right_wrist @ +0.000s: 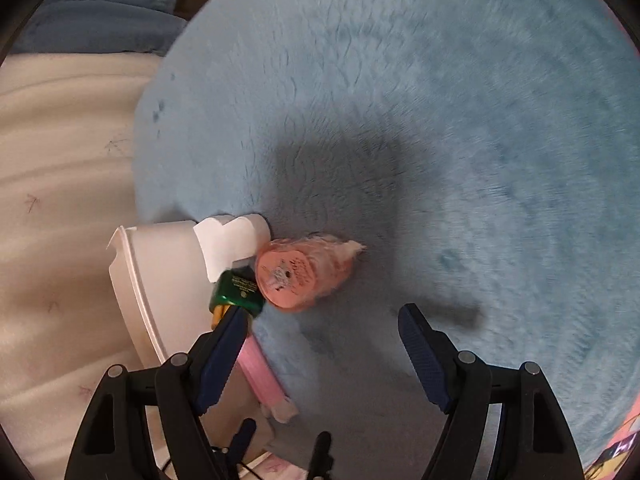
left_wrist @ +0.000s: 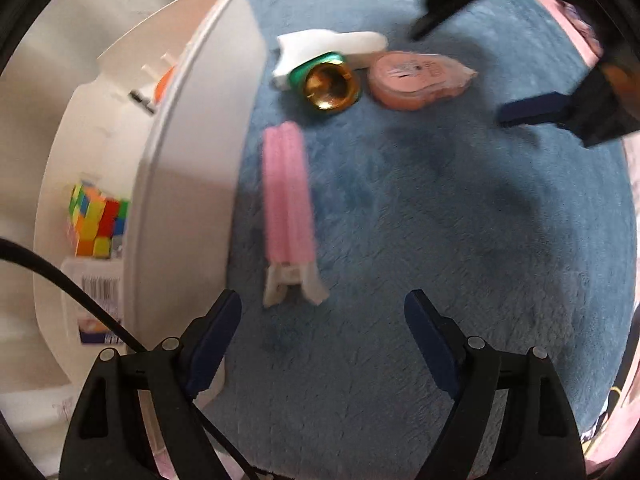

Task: Organize rigid objects
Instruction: 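Grasp the pink hair roller with the left gripper while the right grasps the pink correction tape, then carry the hair roller and correction tape over the tray and release both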

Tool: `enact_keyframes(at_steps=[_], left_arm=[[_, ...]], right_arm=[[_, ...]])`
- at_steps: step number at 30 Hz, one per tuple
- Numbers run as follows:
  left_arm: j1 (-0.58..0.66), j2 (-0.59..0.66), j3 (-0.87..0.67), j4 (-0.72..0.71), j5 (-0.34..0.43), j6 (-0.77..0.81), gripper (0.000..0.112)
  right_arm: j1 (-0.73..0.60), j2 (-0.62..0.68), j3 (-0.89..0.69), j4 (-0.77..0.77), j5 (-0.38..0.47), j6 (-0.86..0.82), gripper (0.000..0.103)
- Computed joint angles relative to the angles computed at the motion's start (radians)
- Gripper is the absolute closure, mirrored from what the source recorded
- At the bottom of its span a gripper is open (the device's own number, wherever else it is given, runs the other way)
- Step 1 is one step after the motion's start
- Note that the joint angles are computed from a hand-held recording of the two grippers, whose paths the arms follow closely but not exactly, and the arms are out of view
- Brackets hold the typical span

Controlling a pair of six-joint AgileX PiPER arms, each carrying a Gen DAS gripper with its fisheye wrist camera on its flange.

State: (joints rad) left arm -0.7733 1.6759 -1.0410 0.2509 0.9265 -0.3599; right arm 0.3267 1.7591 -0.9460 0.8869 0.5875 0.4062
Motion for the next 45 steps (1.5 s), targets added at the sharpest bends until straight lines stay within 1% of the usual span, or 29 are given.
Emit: enact_keyframes(at_steps=[2, 4, 6, 7, 9, 12, 16, 19, 21, 22, 23, 24, 25, 27, 28, 29, 31, 32, 35, 36, 41, 45], left_arm=[[0.004, 0.015, -0.012, -0.025, -0.001, 0.020, 0.027], [0.000, 0.042, -0.031, -0.020, 0.015, 0.006, 0.027], [-0.004, 0.068, -0.046, 0.004, 0.032, -0.015, 0.028], [0.002, 0.074, -0.048, 0.000, 0.029, -0.005, 0.029], [0.020, 0.090, -0.051, -0.024, 0.025, 0.029, 0.031], [0.071, 0.106, -0.056, -0.082, 0.011, 0.082, 0.033], [0.099, 0.116, -0.058, -0.138, 0.000, 0.114, 0.035], [0.159, 0.125, -0.052, -0.216, -0.026, 0.185, 0.040], [0.190, 0.125, -0.047, -0.255, -0.036, 0.226, 0.046], [0.196, 0.125, -0.049, -0.259, -0.037, 0.231, 0.048], [0.201, 0.122, -0.046, -0.261, -0.038, 0.233, 0.053], [0.203, 0.115, -0.041, -0.259, -0.042, 0.229, 0.059], [0.204, 0.110, -0.036, -0.257, -0.048, 0.224, 0.063], [0.209, 0.096, -0.022, -0.264, -0.066, 0.221, 0.080], [0.215, 0.096, -0.023, -0.273, -0.068, 0.227, 0.080], [0.227, 0.103, -0.057, -0.277, -0.045, 0.239, 0.080], [0.241, 0.092, -0.047, -0.290, -0.047, 0.262, 0.080], [0.234, 0.082, -0.057, -0.294, -0.025, 0.255, 0.080], [0.250, 0.055, -0.023, -0.327, -0.018, 0.275, 0.080], [0.264, 0.047, -0.015, -0.349, -0.011, 0.291, 0.080], [0.291, -0.005, 0.038, -0.413, 0.020, 0.332, 0.080], [0.312, -0.067, 0.093, -0.462, 0.039, 0.353, 0.080]], right_arm=[[-0.002, 0.036, -0.039, -0.015, 0.022, 0.025, 0.025], [-0.001, 0.075, -0.093, -0.062, 0.060, 0.087, 0.025], [-0.001, 0.106, -0.142, -0.111, 0.095, 0.148, 0.021], [0.001, 0.118, -0.164, -0.131, 0.111, 0.178, 0.021], [0.004, 0.144, -0.211, -0.182, 0.148, 0.256, 0.019], [0.007, 0.177, -0.259, -0.214, 0.167, 0.357, 0.014], [0.034, 0.253, -0.405, -0.345, 0.277, 0.496, 0.013], [0.060, 0.303, -0.503, -0.425, 0.358, 0.573, 0.012], [0.067, 0.328, -0.549, -0.452, 0.397, 0.610, 0.012], [0.070, 0.339, -0.568, -0.460, 0.413, 0.622, 0.012], [0.073, 0.353, -0.589, -0.463, 0.424, 0.630, 0.012], [0.076, 0.364, -0.607, -0.464, 0.432, 0.636, 0.012], [0.079, 0.384, -0.640, -0.467, 0.446, 0.647, 0.012], [0.079, 0.406, -0.679, -0.474, 0.475, 0.660, 0.017], [0.079, 0.426, -0.714, -0.483, 0.498, 0.670, 0.019], [0.081, 0.430, -0.721, -0.489, 0.502, 0.675, 0.022], [0.080, 0.404, -0.684, -0.496, 0.503, 0.671, 0.025], [0.083, 0.406, -0.691, -0.505, 0.511, 0.678, 0.027], [0.085, 0.363, -0.638, -0.520, 0.510, 0.679, 0.036], [0.087, 0.354, -0.624, -0.520, 0.497, 0.673, 0.036], [0.095, 0.246, -0.439, -0.490, 0.361, 0.610, 0.037], [0.101, 0.152, -0.283, -0.435, 0.283, 0.556, 0.037]])
